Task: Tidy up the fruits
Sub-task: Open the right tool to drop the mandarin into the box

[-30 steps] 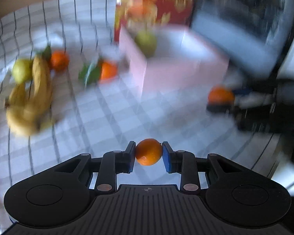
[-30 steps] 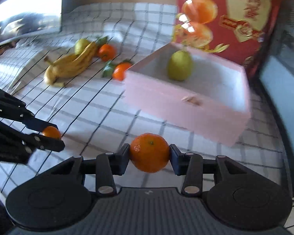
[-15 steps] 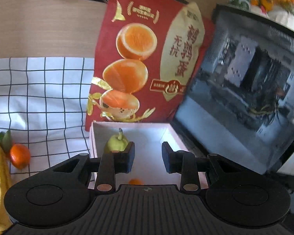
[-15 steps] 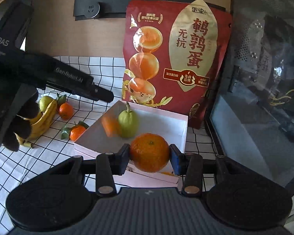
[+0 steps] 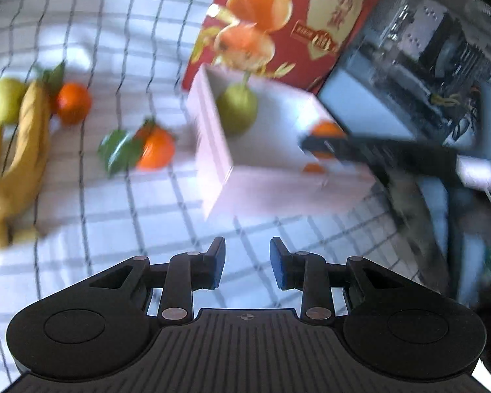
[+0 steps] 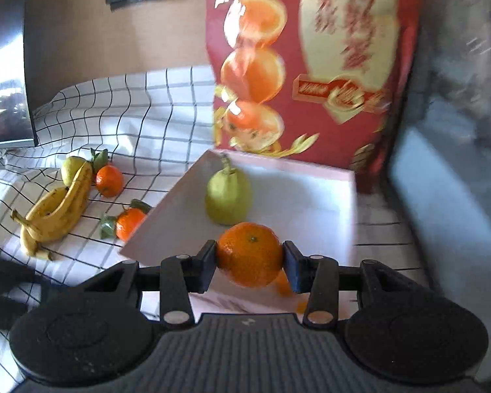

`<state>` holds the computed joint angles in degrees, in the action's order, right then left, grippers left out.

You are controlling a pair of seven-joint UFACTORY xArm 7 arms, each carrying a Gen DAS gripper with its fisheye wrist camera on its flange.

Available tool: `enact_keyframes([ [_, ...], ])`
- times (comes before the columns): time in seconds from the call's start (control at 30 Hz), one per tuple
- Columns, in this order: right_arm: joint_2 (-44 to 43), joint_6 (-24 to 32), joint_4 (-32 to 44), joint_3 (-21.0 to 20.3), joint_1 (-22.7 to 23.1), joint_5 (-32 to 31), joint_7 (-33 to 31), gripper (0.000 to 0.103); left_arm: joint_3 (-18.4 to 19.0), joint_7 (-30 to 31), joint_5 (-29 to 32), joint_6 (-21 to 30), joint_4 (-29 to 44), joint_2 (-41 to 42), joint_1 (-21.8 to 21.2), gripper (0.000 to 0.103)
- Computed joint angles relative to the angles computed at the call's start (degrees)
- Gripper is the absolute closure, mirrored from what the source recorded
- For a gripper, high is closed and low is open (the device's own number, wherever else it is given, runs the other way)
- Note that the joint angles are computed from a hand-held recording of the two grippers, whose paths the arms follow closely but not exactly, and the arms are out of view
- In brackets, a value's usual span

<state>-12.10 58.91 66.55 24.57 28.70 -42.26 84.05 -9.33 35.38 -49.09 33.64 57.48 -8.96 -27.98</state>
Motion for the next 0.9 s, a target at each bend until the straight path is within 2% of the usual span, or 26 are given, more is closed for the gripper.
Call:
enact_keyframes([
  [0.1,5.0,-4.8,2.4,-2.5,-0.9,1.1,-2.2,0.06,0.7,-0.6,0.6,-0.1,-2.9,-2.5,0.7,0.069],
  [0.27,12.3,-6.4,7.0,-6.5,0.2,2.7,-6.1,0.06,2.1,-4.0,5.3,-1.1,-6.4,-5.4,2.3,0.069],
  [0.4,14.7,-6.9,8.6,-9.1,1.3,6.5,-8.3,0.06,3.4,-6.3,7.5,-0.7,-7.2,-6.0,3.2,0.069],
  [0.53,13.3,-10.2,6.3,-10.4,1.4,10.3,-10.1,0.06,4.0,-6.8,8.9,0.1,-7.1,-5.8,3.6,0.069],
  [0.63,11.1,-11.4,4.4,-9.9,1.4,9.0,-6.8,0.052,4.4,-5.0,8.0,0.7,-6.4,-5.5,3.1,0.069],
  [0.7,9.5,-10.9,3.2,-9.2,1.3,7.3,-4.1,0.052,4.2,-4.1,7.7,0.8,-6.1,-5.2,2.9,0.069],
  [0.9,5.4,-3.0,2.0,-4.1,2.5,0.2,1.6,0.052,3.8,-3.1,7.0,0.3,-6.1,-5.2,2.6,0.069],
])
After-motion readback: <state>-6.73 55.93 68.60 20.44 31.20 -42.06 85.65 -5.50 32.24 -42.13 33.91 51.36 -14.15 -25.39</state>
